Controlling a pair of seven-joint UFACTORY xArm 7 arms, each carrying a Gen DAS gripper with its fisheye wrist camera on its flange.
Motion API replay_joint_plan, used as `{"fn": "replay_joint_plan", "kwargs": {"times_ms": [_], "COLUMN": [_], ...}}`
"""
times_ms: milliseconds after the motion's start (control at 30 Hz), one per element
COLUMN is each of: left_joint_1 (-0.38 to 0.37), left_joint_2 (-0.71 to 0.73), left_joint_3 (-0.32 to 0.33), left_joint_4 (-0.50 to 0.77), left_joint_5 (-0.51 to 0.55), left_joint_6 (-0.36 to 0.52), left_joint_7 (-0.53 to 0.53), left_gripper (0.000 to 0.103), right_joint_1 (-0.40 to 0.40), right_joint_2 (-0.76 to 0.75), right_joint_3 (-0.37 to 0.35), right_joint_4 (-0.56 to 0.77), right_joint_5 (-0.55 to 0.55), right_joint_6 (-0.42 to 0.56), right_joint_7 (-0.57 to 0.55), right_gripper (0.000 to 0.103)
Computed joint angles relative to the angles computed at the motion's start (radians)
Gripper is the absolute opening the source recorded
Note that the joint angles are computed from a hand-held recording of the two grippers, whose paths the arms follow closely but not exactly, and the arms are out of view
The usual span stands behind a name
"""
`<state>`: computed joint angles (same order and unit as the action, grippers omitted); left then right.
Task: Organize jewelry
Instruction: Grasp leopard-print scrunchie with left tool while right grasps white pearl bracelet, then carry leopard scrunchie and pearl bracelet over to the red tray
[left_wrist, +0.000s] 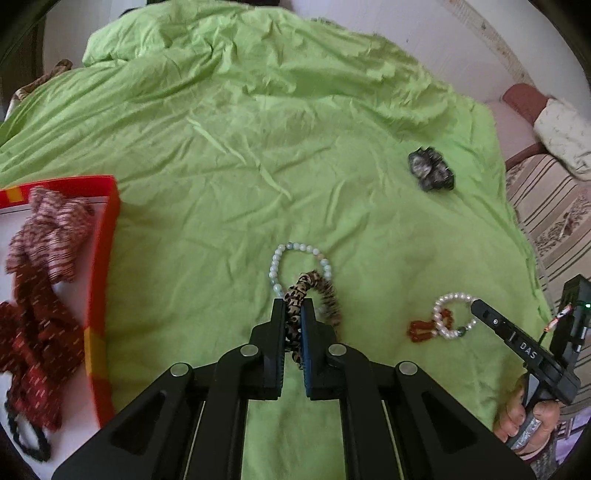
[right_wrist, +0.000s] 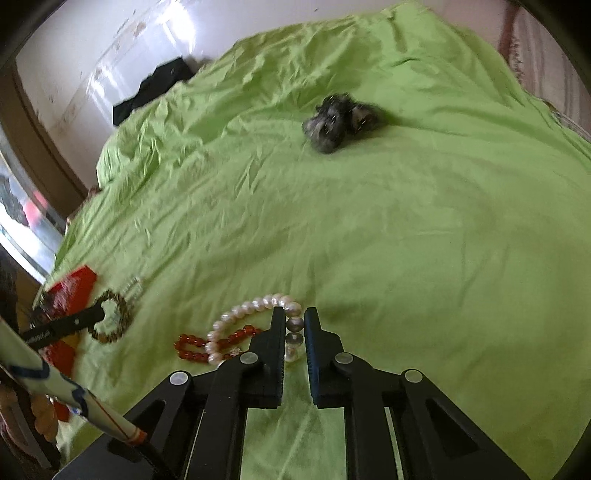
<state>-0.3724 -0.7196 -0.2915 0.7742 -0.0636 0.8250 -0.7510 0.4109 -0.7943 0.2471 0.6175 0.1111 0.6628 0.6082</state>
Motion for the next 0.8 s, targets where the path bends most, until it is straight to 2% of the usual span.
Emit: {"fn": "replay_joint_plan", "kwargs": {"times_ms": [167,567,800], "left_joint_1": [-0.020,-0.016,-0.010], "left_joint_2": [-0.099,-0.246,-0.310], "left_joint_3": [-0.007,-0.142,-0.191], "left_joint_4": [0.003,0.093,0.134], "left_joint_5": [-0.014,0.032,0.037], "left_joint_6": [0.035,0.241,0.334], "left_joint_7": [-0.008,-0.052,-0.064], "left_gripper": [0.007,0.007,0.007], "right_joint_1": [0.010,0.048,0.060], "right_joint_2": [-0.114,-0.294,-0.345], "right_joint_3": [0.007,0.074,0.110], "right_joint_4": [-0.012,0.005,0.042], "right_joint_5": [0.010,0.038,0.048], "right_joint_6": [0.059,0.207,0.264], "right_joint_7": [0.034,0.103,0.124], "right_gripper": [0.011,0.011,0.011]}}
